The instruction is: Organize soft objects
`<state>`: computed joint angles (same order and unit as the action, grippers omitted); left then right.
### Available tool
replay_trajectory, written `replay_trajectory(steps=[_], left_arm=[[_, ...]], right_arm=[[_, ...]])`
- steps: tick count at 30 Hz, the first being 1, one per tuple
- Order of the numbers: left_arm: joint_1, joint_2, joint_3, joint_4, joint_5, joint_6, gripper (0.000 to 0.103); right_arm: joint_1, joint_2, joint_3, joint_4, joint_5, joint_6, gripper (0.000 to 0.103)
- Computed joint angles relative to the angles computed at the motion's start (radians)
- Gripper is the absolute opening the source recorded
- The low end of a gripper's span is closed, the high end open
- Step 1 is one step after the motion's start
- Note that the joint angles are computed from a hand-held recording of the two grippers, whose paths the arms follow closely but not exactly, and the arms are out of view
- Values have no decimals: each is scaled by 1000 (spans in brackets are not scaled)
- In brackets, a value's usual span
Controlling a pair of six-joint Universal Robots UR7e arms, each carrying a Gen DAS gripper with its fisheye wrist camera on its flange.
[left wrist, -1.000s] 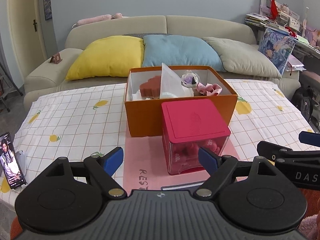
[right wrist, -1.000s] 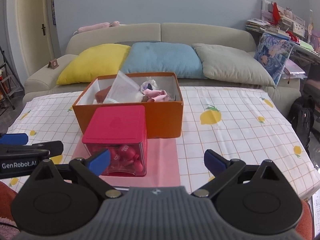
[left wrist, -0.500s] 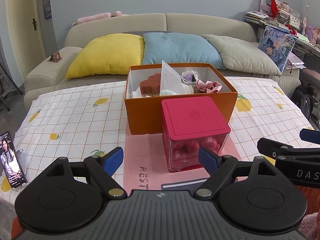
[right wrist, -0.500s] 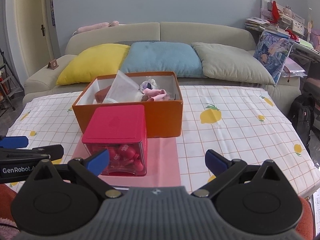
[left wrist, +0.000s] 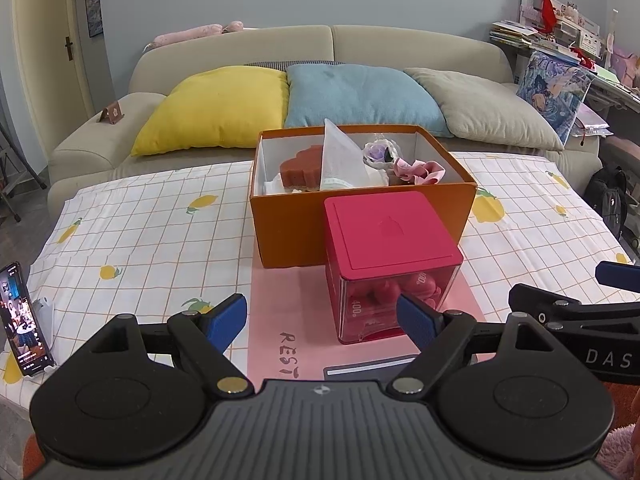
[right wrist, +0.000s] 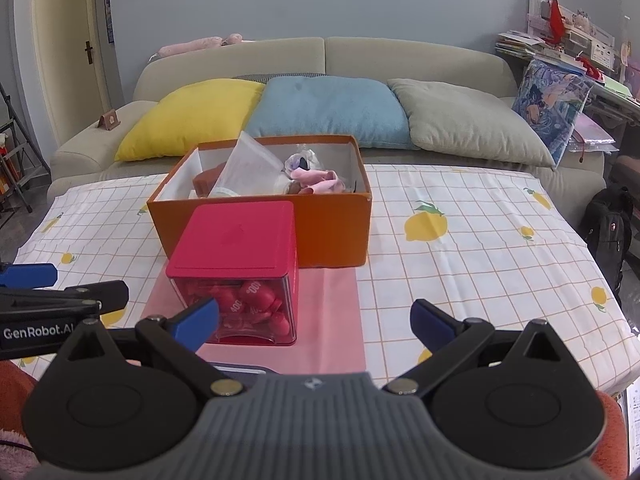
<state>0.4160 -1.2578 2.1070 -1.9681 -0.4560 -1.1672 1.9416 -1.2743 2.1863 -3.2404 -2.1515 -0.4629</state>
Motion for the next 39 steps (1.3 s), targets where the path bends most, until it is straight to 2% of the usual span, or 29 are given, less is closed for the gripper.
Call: replay_trajectory(steps=[39], left_arm=[[0, 3, 0, -12, -7, 20, 99]], right_arm=[[1, 9, -9, 34, -36, 36, 100]])
